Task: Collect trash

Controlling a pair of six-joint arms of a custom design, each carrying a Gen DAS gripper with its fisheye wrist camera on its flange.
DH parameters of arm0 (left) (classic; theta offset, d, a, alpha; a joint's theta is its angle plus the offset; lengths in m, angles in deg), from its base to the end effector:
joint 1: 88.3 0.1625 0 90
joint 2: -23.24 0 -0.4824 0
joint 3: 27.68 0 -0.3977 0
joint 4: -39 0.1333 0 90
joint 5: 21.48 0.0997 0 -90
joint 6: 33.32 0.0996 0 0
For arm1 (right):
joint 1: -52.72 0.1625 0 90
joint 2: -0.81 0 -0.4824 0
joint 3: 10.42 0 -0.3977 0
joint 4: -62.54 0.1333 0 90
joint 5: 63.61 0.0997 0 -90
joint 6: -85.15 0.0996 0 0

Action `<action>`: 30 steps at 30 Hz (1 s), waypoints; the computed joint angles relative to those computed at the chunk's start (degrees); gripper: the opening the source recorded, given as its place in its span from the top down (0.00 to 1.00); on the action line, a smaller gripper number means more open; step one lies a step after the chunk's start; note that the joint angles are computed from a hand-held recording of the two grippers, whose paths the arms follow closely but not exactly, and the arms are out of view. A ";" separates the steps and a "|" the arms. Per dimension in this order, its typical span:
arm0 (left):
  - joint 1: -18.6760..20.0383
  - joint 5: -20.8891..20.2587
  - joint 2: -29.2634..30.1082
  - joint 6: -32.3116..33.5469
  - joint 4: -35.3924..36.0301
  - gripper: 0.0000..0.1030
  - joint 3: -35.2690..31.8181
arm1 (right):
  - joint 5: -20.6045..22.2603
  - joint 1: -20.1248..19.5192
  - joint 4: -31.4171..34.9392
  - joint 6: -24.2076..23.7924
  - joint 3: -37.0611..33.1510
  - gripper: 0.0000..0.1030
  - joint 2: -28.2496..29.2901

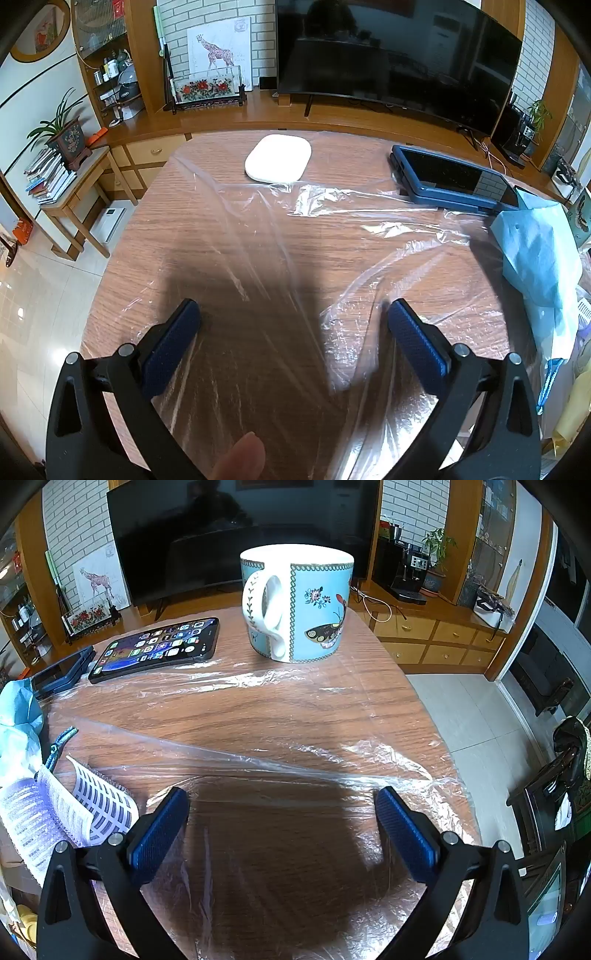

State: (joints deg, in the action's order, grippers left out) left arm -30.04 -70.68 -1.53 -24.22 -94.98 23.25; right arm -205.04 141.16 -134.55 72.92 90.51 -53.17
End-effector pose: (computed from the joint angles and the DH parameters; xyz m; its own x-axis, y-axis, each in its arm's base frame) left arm -0.3116 -0.8808 0.1480 -0.6603 0.3533 -0.6626 0.6130 0.7634 -0.2038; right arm 0.0375 -0.6599 0.3176 -0.5939 0.5736 0.5641 -0.1149 0.6336 -0.7651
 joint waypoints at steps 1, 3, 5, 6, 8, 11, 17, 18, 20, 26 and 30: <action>0.00 0.00 0.00 0.00 0.00 0.01 0.00 | -0.07 0.01 0.19 0.10 -0.02 0.03 -0.02; 0.01 -0.03 0.00 -0.23 0.44 0.01 -0.13 | -0.08 0.02 0.21 0.10 -0.03 0.03 -0.01; 0.02 -0.04 0.00 -0.24 0.44 0.01 -0.14 | -0.02 0.00 0.19 0.13 -0.01 0.03 -0.03; 0.02 -0.04 -0.01 -0.24 0.44 0.01 -0.13 | -0.02 0.00 0.19 0.13 -0.01 0.03 -0.03; 0.00 0.04 0.02 -0.22 0.48 0.01 -0.15 | -0.02 0.00 0.19 0.13 -0.01 0.03 -0.03; 0.00 0.04 0.03 -0.23 0.51 0.01 -0.18 | -0.02 0.00 0.19 0.13 -0.01 0.03 -0.03; 0.00 0.02 0.03 -0.26 0.54 0.01 -0.18 | -0.02 0.00 0.19 0.13 -0.01 0.03 -0.03; 0.00 0.02 0.03 -0.26 0.54 0.01 -0.18 | -0.02 0.00 0.19 0.13 -0.01 0.03 -0.03; -0.01 0.04 0.01 -0.24 0.51 0.01 -0.14 | -0.02 0.00 0.19 0.13 -0.01 0.03 -0.03; 0.00 0.02 0.03 -0.28 0.61 0.01 -0.21 | -0.02 0.01 0.20 0.13 -0.02 0.03 -0.03; 0.00 0.02 0.03 -0.28 0.61 0.01 -0.21 | -0.02 0.01 0.20 0.13 -0.02 0.03 -0.03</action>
State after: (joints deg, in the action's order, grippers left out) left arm -30.03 -70.67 -1.50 -24.50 -94.36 23.03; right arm -205.07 141.17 -134.35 73.05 90.49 -53.20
